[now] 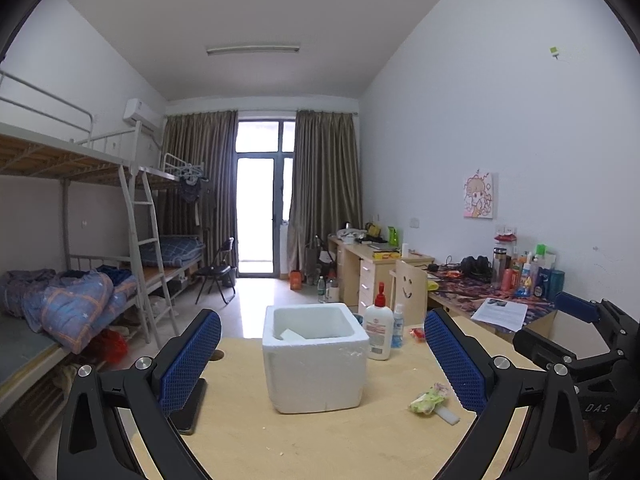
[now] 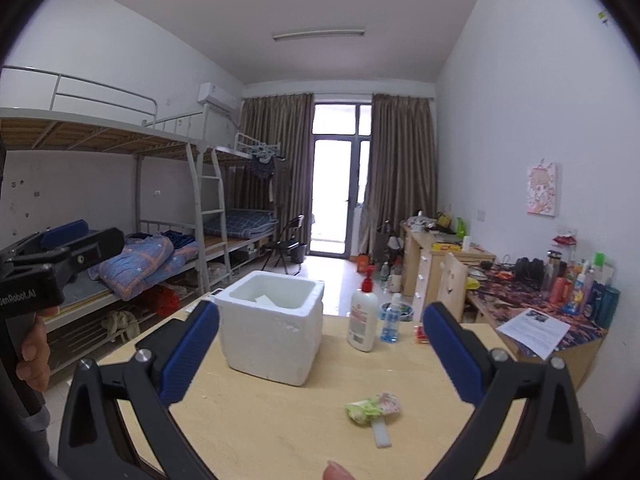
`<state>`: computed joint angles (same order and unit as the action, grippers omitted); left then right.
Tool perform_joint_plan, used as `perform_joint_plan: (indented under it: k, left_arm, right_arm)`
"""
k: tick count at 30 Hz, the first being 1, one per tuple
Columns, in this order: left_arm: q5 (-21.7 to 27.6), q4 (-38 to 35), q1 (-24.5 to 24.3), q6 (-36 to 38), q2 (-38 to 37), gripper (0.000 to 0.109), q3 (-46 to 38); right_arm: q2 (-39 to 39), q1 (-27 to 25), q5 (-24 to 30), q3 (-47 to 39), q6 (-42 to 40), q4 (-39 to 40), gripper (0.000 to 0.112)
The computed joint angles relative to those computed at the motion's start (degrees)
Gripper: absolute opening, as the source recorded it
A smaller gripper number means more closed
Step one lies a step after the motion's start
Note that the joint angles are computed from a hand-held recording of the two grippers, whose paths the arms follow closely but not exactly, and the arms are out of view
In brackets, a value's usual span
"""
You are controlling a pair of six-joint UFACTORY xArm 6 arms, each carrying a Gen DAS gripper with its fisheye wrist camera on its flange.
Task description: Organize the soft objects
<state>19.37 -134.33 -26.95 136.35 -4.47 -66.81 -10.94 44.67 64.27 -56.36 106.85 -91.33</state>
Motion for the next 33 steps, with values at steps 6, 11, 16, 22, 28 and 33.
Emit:
perform_joint_plan:
  k: [6,11,16,22,28,33]
  left_arm:
    - [2.47,-4.99,-0.1,5.94,-2.05,0.102,4.2]
    - [3.22,-5.09,-0.66,5.44,-1.54,0.102,5.81]
    - [5.82,-9.79,-0.56,9.62,0.35,0.102,7.15]
    - [5.72,-12.73,-0.99,11.69,3.69,0.102,6.03]
    - [6.14,-13.5,-1.33,13.17,6.48,0.102,5.2]
    - [7.53,-16.14,-1.57,16.33,7.85,0.102,5.38]
  right_arm:
    - [-1.91,1.46,0.6,3.78,2.98,-0.44,0.103]
    - [-1.64,3.33,4.12,6.45,7.06,-3.42,0.103]
    - [-1.77,2.28,2.1,8.73,10.18,-4.03,0.103]
    - [-2.35,0.59,-0.32,11.64,14.63,-5.15,0.103]
    - [-2.44,0.74,0.86,13.64,17.48,-6.55,0.103]
    - [-3.14,0.43,1.04,15.06,17.03,-6.05,0.103]
